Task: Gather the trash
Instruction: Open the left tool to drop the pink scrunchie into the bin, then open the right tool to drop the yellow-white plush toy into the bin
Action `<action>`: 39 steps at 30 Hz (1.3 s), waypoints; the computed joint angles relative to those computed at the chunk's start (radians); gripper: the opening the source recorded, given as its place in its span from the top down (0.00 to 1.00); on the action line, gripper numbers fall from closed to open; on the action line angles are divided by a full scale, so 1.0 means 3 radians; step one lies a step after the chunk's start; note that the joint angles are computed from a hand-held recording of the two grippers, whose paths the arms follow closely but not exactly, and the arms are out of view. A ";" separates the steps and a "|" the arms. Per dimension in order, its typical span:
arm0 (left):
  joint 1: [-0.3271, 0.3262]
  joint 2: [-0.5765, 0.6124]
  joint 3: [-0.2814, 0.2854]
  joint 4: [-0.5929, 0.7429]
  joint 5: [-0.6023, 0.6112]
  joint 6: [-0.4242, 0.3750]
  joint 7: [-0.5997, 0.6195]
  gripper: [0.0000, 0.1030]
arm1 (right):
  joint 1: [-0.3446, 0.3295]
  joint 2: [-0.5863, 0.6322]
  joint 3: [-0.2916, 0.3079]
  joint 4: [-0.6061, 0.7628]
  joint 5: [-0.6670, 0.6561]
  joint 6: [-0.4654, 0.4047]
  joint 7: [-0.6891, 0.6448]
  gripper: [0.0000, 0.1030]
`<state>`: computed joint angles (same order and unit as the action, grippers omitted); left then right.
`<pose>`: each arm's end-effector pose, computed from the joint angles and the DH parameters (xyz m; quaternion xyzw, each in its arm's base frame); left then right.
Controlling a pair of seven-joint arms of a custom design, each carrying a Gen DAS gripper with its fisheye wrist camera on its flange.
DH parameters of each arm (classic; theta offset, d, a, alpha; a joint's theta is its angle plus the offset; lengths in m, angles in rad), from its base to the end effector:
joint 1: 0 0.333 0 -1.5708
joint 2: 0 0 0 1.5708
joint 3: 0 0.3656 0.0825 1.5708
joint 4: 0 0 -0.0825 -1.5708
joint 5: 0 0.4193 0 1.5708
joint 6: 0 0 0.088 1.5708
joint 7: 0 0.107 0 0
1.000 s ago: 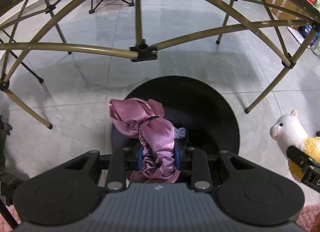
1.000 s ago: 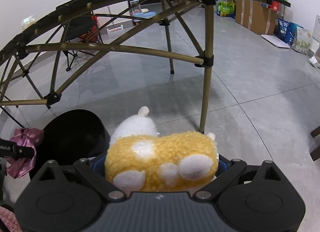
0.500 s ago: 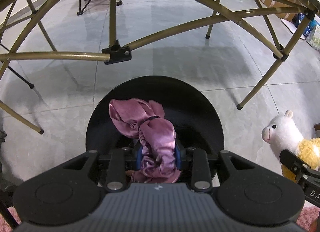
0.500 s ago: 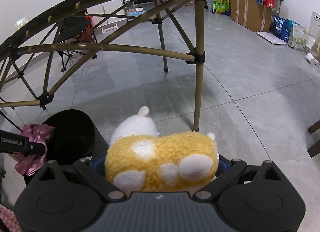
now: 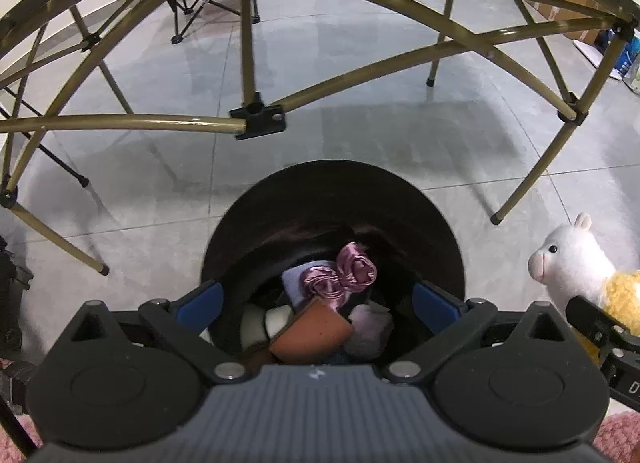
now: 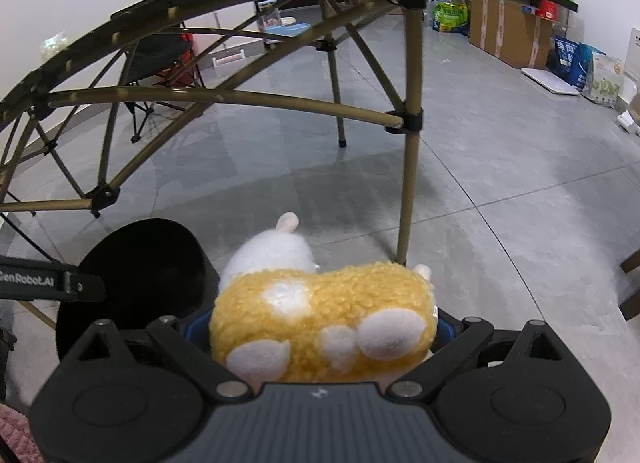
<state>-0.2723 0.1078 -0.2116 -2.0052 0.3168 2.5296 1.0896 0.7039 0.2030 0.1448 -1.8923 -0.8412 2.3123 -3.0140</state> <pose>0.5724 -0.2999 0.4808 -0.6090 0.7587 -0.1659 0.1615 0.4584 0.4900 0.4569 -0.5450 0.7697 -0.2312 0.2392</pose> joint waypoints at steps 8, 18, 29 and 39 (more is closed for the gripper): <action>0.0097 -0.0167 0.0051 -0.0162 0.0058 0.0052 -0.0104 0.00 | 0.0061 0.0134 -0.0008 0.0240 -0.0014 0.0015 -0.0192 0.05; 0.0285 -0.0373 0.0085 -0.0372 0.0140 0.0100 -0.0227 0.00 | 0.0213 0.0458 -0.0088 0.0733 0.0094 0.0040 -0.0600 0.05; 0.0462 -0.0518 0.0113 -0.0512 0.0105 0.0126 -0.0285 0.00 | 0.0404 0.0916 -0.0247 0.1382 0.0407 0.0012 -0.1146 0.05; 0.0552 -0.0598 0.0123 -0.0594 0.0019 0.0149 -0.0266 0.00 | 0.0514 0.1200 -0.0380 0.1766 0.0655 0.0056 -0.1476 0.04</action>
<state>-0.1067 -0.0715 -0.1748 -2.1835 0.3225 2.5743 1.0097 0.8581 0.5629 0.0307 -1.3624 -0.6448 2.3289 -3.4569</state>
